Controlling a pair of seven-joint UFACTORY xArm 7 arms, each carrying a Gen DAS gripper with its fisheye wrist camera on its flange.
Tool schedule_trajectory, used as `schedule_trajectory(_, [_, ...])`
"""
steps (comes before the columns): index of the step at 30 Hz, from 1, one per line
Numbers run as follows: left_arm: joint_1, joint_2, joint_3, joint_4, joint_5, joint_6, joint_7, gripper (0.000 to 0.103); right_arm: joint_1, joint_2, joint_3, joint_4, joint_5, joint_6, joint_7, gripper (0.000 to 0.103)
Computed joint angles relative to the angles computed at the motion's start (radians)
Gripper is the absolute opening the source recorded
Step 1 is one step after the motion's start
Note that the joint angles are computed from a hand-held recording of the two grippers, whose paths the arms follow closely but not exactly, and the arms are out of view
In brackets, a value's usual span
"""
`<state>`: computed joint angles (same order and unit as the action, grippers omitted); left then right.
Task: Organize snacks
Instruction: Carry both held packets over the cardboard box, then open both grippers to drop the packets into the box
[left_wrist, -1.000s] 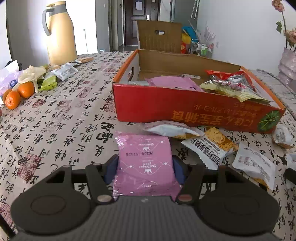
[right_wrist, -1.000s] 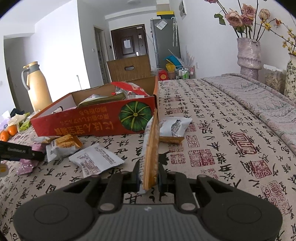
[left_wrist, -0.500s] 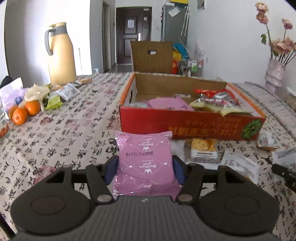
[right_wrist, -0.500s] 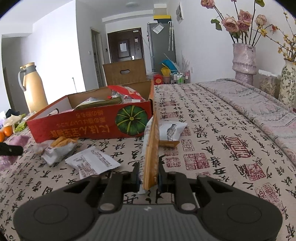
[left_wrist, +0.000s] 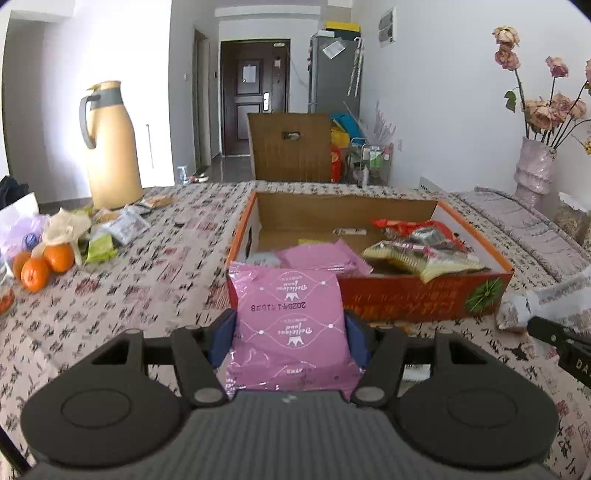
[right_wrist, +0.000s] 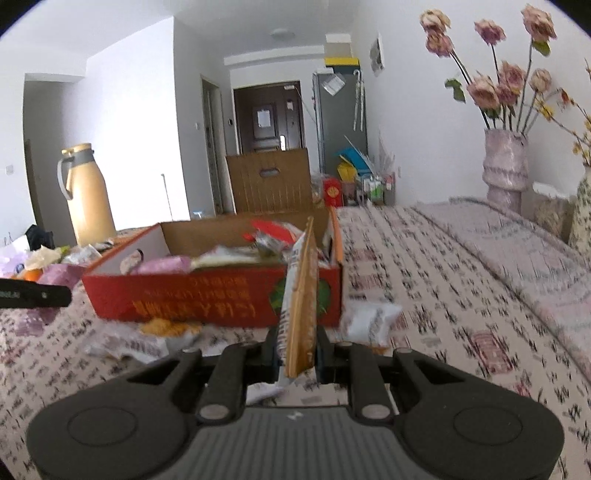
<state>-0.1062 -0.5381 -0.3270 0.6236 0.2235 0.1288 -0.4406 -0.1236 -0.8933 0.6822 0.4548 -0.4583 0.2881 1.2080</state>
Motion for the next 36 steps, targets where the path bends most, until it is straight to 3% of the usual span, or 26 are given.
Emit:
schedule_trajectory(14, [0.073, 0.14, -0.069, 0.184, 0.067, -0.063, -0.018, 0.063, -0.296, 0.141, 0.129, 0.22, -0.05, -0.169, -0.078, 0.017])
schedule_trajectory(20, [0.147, 0.222, -0.129, 0.283, 0.145, -0.067, -0.078, 0.063, -0.457, 0.241, 0.232, 0.336, -0.047, -0.215, -0.133, 0.017])
schedule_trajectory(23, [0.143, 0.288, -0.121, 0.35, 0.182, -0.04, -0.108, 0.063, -0.549, 0.29, 0.3, 0.398, -0.045, -0.219, -0.154, 0.017])
schedule_trajectory(30, [0.173, 0.441, -0.141, 0.489, 0.401, 0.011, -0.314, 0.063, -0.792, 0.37, 0.501, 0.512, -0.025, -0.22, -0.17, 0.017])
schedule_trajectory(35, [0.162, 0.518, -0.113, 0.526, 0.637, 0.006, -0.535, 0.063, -0.906, 0.359, 0.6, 0.512, 0.032, -0.27, -0.184, 0.017])
schedule_trajectory(36, [0.149, 0.529, -0.102, 0.533, 0.635, 0.017, -0.529, 0.063, -0.91, 0.372, 0.606, 0.508, 0.04, -0.276, -0.2, 0.017])
